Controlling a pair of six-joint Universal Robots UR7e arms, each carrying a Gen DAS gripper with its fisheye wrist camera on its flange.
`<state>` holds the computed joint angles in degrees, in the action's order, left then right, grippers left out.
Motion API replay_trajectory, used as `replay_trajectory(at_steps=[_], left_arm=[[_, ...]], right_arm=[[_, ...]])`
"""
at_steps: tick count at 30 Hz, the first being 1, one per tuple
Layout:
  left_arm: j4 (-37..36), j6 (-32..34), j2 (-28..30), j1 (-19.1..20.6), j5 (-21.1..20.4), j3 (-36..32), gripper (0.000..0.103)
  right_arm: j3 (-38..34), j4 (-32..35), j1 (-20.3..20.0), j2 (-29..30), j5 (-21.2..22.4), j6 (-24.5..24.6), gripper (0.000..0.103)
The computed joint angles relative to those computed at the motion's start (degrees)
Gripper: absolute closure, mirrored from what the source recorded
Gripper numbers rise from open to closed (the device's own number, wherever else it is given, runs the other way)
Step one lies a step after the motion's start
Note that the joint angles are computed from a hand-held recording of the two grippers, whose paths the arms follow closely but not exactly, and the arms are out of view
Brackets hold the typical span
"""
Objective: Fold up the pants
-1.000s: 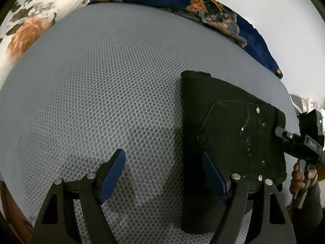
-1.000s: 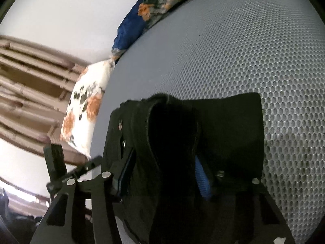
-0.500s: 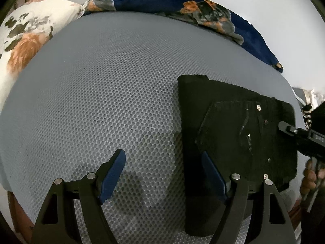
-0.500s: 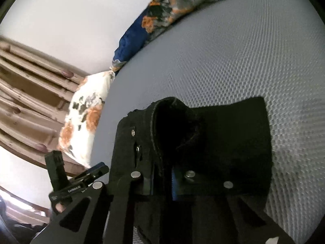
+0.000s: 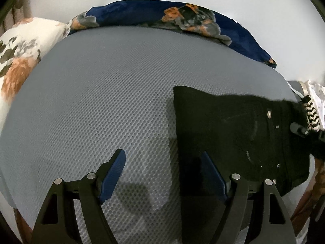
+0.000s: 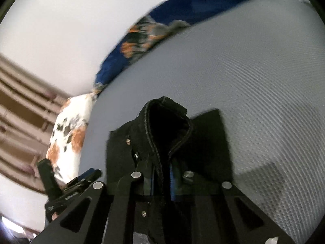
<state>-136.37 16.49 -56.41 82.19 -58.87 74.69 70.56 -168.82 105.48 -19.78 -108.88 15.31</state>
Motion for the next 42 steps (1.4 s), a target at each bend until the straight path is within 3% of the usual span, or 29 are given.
replay_trajectory(at_steps=[3,6,11,14,26,33,42], left_arm=[[0.1,0.2,0.7,-0.2,0.3,-0.5,0.025],[-0.8,0.8,1.6,-0.3,0.8,-0.6,0.025],[0.7,3.3,4.4,0.3,3.2,-1.7,0.025],[-0.7,4.2,4.0,0.2,3.3,-0.7,0.025],[2.1,3.2,-1.3,-0.1,0.8,5.6,0.025],[1.9,3.3,-3.0,-0.4,0.6,8.3,0.025],[3.8,2.8,-4.3,0.2,-1.4,9.5,0.025]], right_arm=[[1.2,-0.2,-1.1,0.2,-2.5,1.7,0.093],[2.5,-1.9,-2.6,0.0,0.1,4.3,0.089],[1.5,0.9,-1.7,-0.1,-3.2,4.6,0.076],[3.5,0.5,-1.0,-1.4,-4.4,4.8,0.074],[14.8,-4.4,2.6,-6.5,-8.1,6.1,0.077],[15.6,-4.7,4.3,-6.1,-11.6,5.2,0.09],[16.4,-2.4,4.7,-6.2,-14.5,6.7,0.092]])
